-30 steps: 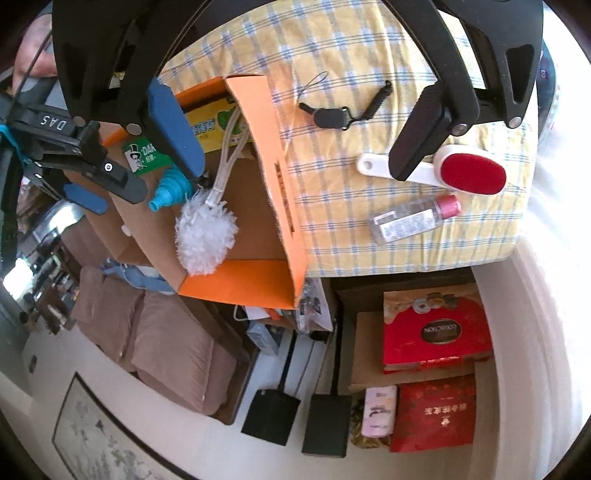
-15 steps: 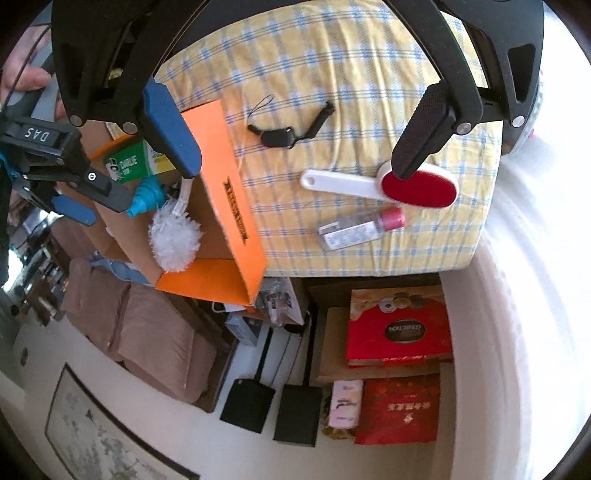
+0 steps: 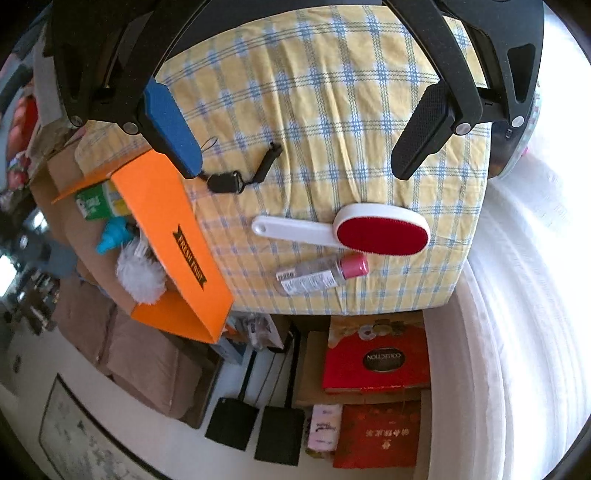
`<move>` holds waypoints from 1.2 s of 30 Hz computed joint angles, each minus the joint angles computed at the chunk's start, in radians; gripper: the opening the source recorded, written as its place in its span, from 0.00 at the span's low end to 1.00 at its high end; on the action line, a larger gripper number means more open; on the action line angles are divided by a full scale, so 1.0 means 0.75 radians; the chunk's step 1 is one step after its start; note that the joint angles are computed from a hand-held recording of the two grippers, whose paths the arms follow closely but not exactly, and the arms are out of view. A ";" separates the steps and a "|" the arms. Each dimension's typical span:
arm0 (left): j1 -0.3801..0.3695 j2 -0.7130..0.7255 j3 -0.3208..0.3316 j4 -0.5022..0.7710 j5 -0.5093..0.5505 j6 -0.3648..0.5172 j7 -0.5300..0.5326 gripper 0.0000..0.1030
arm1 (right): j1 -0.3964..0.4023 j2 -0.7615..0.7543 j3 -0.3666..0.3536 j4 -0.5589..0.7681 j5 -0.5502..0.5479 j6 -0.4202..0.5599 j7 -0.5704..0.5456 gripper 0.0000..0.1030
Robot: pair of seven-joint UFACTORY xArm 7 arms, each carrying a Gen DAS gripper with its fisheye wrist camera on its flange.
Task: Organize objects
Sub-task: 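Withdraw the right gripper and reach the left gripper to the black coiled cord, then grasp the black coiled cord with the left gripper and lift it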
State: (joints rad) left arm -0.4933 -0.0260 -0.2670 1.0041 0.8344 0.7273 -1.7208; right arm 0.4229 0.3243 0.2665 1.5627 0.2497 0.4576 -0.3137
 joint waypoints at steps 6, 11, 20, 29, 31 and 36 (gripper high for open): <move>0.000 0.046 0.019 -0.024 0.000 -0.085 0.028 0.88 | -0.001 0.014 0.012 0.013 0.021 0.001 -0.025 1.00; 0.004 0.094 0.050 -0.033 0.046 -0.206 0.014 0.77 | -0.009 0.031 0.024 0.030 0.053 0.003 -0.041 1.00; -0.043 0.268 0.128 0.071 -0.010 -0.310 0.171 0.45 | -0.015 0.058 0.031 0.052 0.082 0.033 -0.067 1.00; -0.090 0.341 0.218 0.081 -0.049 -0.447 0.189 0.13 | -0.002 0.092 0.025 0.079 0.074 0.055 -0.062 1.00; -0.102 0.340 0.247 0.064 -0.013 -0.507 0.128 0.11 | 0.002 0.102 0.022 0.089 0.068 0.060 -0.054 1.00; -0.107 0.330 0.265 0.044 -0.003 -0.544 0.096 0.11 | 0.014 0.135 0.014 0.126 0.043 0.086 -0.025 1.00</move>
State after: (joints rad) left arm -0.5733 0.2214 -0.0682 1.0374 0.8319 0.3190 -1.6490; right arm 0.4332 0.4257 0.2767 1.6571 0.2820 0.5223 -0.3323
